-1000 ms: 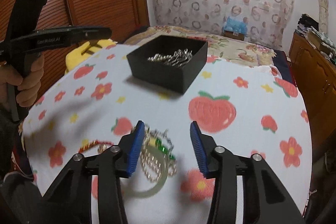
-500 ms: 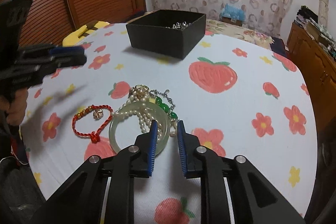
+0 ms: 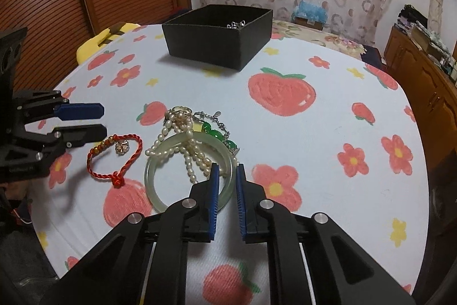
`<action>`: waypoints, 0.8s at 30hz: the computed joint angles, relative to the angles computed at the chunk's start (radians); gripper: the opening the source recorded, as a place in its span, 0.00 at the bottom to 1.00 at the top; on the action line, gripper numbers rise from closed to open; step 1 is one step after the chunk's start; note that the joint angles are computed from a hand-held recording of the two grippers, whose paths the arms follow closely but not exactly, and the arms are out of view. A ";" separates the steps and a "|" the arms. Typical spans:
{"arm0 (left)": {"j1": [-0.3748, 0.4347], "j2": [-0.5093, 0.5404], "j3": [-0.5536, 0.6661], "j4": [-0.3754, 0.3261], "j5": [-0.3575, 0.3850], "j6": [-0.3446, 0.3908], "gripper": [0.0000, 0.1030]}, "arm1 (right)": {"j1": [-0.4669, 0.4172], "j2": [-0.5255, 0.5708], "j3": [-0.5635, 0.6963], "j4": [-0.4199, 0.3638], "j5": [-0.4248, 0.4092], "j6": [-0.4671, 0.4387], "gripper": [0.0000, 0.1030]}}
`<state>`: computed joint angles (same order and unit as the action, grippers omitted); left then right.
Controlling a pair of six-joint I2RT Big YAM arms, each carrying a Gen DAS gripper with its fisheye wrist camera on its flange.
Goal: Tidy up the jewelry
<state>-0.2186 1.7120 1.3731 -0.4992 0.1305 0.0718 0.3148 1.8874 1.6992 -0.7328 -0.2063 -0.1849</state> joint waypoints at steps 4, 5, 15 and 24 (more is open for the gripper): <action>-0.006 0.004 0.003 -0.002 0.012 -0.001 0.31 | -0.001 -0.008 -0.015 0.021 -0.011 0.000 0.09; -0.009 0.004 0.004 -0.002 0.013 0.001 0.31 | 0.001 -0.012 -0.021 0.032 -0.004 0.001 0.09; -0.022 0.048 0.081 -0.036 0.023 0.015 0.31 | -0.004 -0.050 -0.058 0.081 0.017 -0.015 0.08; -0.027 0.134 0.199 -0.121 0.101 -0.010 0.31 | -0.005 -0.075 -0.094 0.121 0.020 -0.012 0.09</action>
